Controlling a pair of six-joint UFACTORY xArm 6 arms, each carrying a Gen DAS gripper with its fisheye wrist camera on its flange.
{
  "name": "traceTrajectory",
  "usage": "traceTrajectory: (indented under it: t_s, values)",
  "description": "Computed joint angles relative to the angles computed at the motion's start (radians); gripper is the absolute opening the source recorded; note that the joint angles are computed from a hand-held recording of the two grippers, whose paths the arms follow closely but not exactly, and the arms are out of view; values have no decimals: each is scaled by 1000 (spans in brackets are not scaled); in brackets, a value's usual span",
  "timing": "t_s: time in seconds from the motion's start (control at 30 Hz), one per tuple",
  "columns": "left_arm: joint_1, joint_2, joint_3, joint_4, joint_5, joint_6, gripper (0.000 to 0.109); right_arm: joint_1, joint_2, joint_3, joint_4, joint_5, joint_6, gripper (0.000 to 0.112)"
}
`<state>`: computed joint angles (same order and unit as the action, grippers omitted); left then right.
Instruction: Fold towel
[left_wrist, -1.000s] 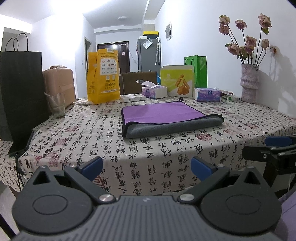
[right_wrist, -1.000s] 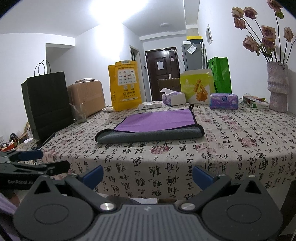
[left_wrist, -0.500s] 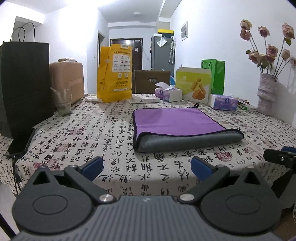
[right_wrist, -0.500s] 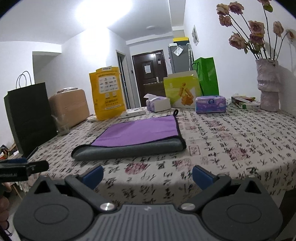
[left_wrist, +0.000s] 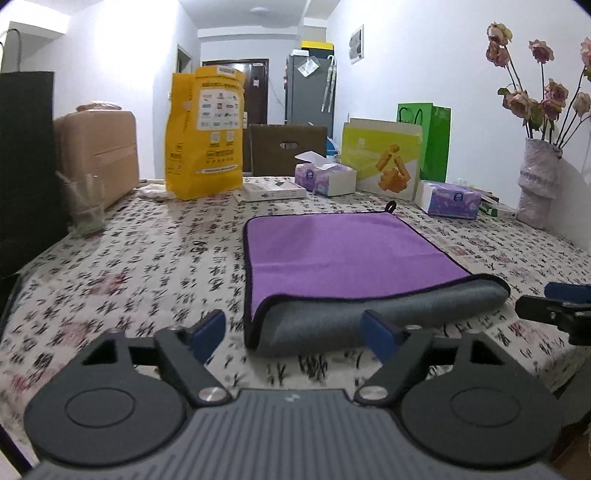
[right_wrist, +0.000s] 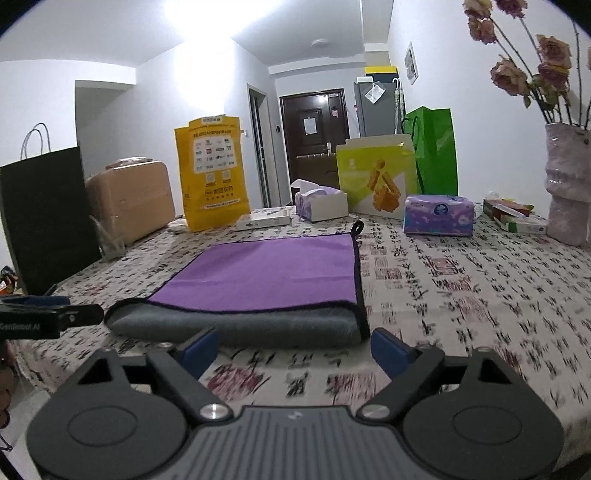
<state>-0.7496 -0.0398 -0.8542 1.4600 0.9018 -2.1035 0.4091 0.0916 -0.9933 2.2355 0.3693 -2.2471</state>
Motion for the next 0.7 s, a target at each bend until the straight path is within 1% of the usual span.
traceTrajectory:
  t_s: [0.03,0.13,0.17,0.2,0.23,0.27,0.3,0.33,0.37,0.4,0.47,0.5,0.53,0.57,0.6,0.63,0.67,0.7]
  values:
    - [20,7,-7,4,-22,8,76,0,24,-27,-19,-4,16,85]
    - [88,31,-29,10,-95,32,73,2,81,-96,-69,-23,59,82]
    - [109,37,-34,10,-120,41,69,1,102,-120,-87,-30,73,78]
    - [135,41,-37,11,-156,49,68,1,122,-142,-110,-37,94,75]
    - [161,42,-38,10,-196,56,63,2,147,-171,-150,-46,132,71]
    - [189,44,-39,2,-244,69,55,1,165,-190,-187,-50,169,68]
    - [215,45,-39,-5,-291,79,51,0,184,-212,-220,-52,203,67]
    - [240,46,-36,-12,-340,90,41,-2,206,-236,-258,-54,242,67]
    - [266,47,-32,-22,-391,107,35,-5,222,-254,-288,-55,274,67]
    - [285,47,-28,-30,-428,117,34,-6,239,-272,-323,-55,308,66]
    - [308,44,-20,-23,-475,121,21,-10,270,-305,-409,-51,398,62]
    - [313,44,-18,-19,-487,123,17,-13,281,-316,-448,-43,436,59]
    - [315,42,-16,-20,-488,128,10,-17,291,-324,-486,-33,469,50]
    - [312,40,-15,-32,-478,138,6,-17,300,-333,-521,-30,499,36]
    - [312,37,-13,-36,-475,146,6,-17,308,-339,-555,-28,529,29]
    - [314,34,-11,-34,-477,149,5,-17,315,-347,-584,-29,551,18]
    - [314,32,-12,-37,-474,158,5,-14,321,-352,-602,-33,560,11]
    - [313,30,-14,-36,-467,165,5,-13,323,-356,-611,-35,560,9]
